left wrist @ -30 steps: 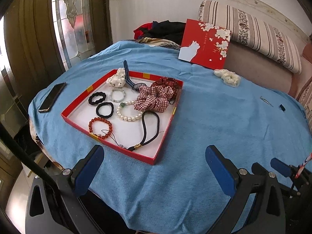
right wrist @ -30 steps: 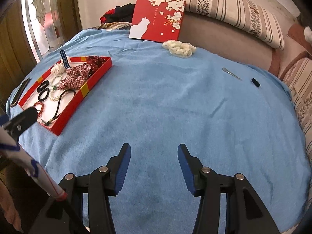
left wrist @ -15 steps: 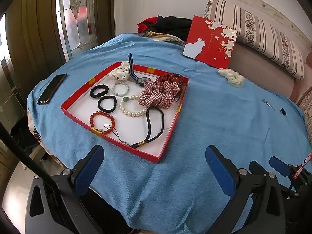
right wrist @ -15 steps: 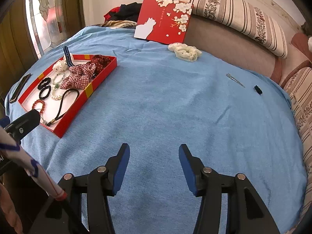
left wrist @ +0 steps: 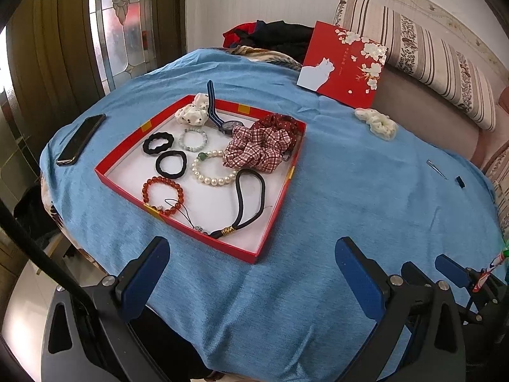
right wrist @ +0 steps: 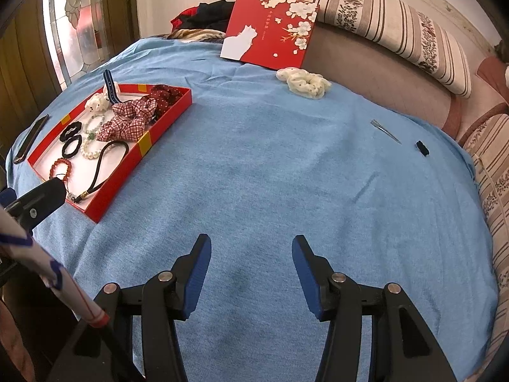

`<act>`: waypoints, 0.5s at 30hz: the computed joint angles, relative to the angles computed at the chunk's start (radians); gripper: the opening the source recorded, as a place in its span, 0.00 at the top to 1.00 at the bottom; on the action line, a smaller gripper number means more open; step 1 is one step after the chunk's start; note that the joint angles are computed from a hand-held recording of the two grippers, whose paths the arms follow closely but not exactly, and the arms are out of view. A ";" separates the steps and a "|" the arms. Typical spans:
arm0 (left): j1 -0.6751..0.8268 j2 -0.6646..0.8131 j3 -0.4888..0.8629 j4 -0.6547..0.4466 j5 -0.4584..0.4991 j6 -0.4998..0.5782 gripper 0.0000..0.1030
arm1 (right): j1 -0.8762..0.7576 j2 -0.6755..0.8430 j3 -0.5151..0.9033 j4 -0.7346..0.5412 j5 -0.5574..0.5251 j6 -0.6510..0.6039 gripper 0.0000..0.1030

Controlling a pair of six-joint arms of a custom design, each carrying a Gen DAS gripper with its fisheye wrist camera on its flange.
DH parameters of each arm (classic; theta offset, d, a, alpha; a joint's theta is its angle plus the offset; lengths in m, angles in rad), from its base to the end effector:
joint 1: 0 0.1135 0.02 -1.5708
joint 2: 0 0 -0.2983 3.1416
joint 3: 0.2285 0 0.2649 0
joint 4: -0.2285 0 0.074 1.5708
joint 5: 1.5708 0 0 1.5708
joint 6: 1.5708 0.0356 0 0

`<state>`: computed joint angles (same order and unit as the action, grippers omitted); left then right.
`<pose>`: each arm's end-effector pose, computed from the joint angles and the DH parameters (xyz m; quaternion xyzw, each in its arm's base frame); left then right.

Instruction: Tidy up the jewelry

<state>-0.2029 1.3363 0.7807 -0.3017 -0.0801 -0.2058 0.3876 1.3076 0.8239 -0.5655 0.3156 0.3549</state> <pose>0.2682 -0.0523 0.2357 -0.0153 0.9363 -0.0341 0.3493 0.2379 0.0852 0.2412 0.0249 0.9547 -0.0491 0.2924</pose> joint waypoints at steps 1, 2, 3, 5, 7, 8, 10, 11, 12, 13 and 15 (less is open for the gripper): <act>0.000 0.001 0.001 -0.001 0.001 -0.001 0.00 | 0.001 0.001 0.000 0.000 0.001 0.001 0.45; 0.002 0.001 0.001 -0.002 0.004 -0.001 0.00 | 0.001 0.001 0.000 0.000 0.000 0.000 0.45; 0.002 0.002 0.001 -0.002 0.005 -0.001 0.00 | 0.001 0.001 0.001 0.000 -0.001 0.000 0.44; 0.004 0.004 0.001 -0.002 0.007 -0.002 0.00 | 0.003 0.002 0.002 -0.001 0.002 0.003 0.44; 0.005 0.006 0.000 -0.003 0.010 -0.004 0.00 | 0.003 0.002 0.002 -0.001 0.001 0.002 0.44; 0.006 0.006 0.000 -0.003 0.013 -0.005 0.00 | 0.003 0.002 0.002 -0.001 0.001 0.002 0.44; 0.008 0.008 0.001 -0.006 0.015 -0.007 0.00 | 0.004 0.003 0.001 0.000 0.001 0.003 0.44; 0.009 0.008 0.002 -0.007 0.017 -0.007 0.00 | 0.004 0.004 0.001 -0.001 0.002 0.005 0.44; 0.011 0.009 0.003 -0.008 0.020 -0.007 0.00 | 0.005 0.004 0.002 -0.001 0.000 0.006 0.44; 0.011 0.009 0.004 -0.010 0.020 -0.008 0.00 | 0.005 0.005 0.002 -0.001 -0.001 0.006 0.44; 0.013 0.011 0.005 -0.012 0.023 -0.008 0.00 | 0.008 0.006 0.000 0.001 0.001 0.007 0.44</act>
